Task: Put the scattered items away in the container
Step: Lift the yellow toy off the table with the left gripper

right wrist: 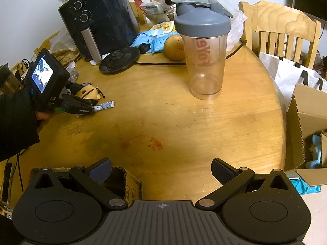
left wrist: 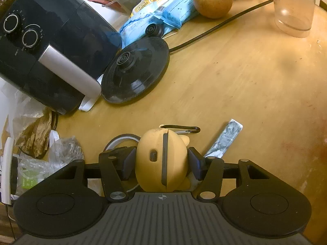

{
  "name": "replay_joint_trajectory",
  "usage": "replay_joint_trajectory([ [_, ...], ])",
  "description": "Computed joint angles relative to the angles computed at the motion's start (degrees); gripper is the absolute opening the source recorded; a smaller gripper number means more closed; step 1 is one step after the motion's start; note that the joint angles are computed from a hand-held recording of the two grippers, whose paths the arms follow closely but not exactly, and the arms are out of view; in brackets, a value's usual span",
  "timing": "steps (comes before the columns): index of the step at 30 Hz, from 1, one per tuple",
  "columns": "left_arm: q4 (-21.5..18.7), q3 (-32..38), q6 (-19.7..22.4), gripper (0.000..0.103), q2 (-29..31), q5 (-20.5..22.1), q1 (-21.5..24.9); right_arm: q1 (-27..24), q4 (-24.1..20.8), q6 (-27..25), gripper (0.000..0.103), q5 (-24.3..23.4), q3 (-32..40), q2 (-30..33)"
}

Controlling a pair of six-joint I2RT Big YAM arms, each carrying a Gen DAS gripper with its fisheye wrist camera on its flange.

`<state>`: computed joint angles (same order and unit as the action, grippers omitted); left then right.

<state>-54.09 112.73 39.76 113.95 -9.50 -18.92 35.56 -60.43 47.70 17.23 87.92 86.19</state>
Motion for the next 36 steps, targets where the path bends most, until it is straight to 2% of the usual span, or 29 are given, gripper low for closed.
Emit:
replay_joint_trajectory([
  [4,-1.59,1.16,-1.85,0.053,0.39,-0.18,0.12,0.01,0.15,-0.14,0.103,0.12,-0.43,-0.56],
  [7,-0.67,0.42,-3.68,0.052,-0.5,0.39,0.39,-0.05,0.38,-0.54,0.103,0.28,-0.66,-0.84],
  [15,0.28,-1.72,-7.53,0.052,-3.66,5.1,1.21,-0.14,0.9,-1.28,0.103,0.12,-0.92,-1.17],
  [18,-0.43,-2.07,-10.58,0.052,-4.71,7.15,1.72,-0.16,1.19,-1.86,0.103,0.01,-0.91,-1.32],
  [36,-3.59,-5.69,-21.93,0.052,-12.77,14.54,4.27,-0.58,2.59,-7.93,0.103,-1.37,0.66,-0.68],
])
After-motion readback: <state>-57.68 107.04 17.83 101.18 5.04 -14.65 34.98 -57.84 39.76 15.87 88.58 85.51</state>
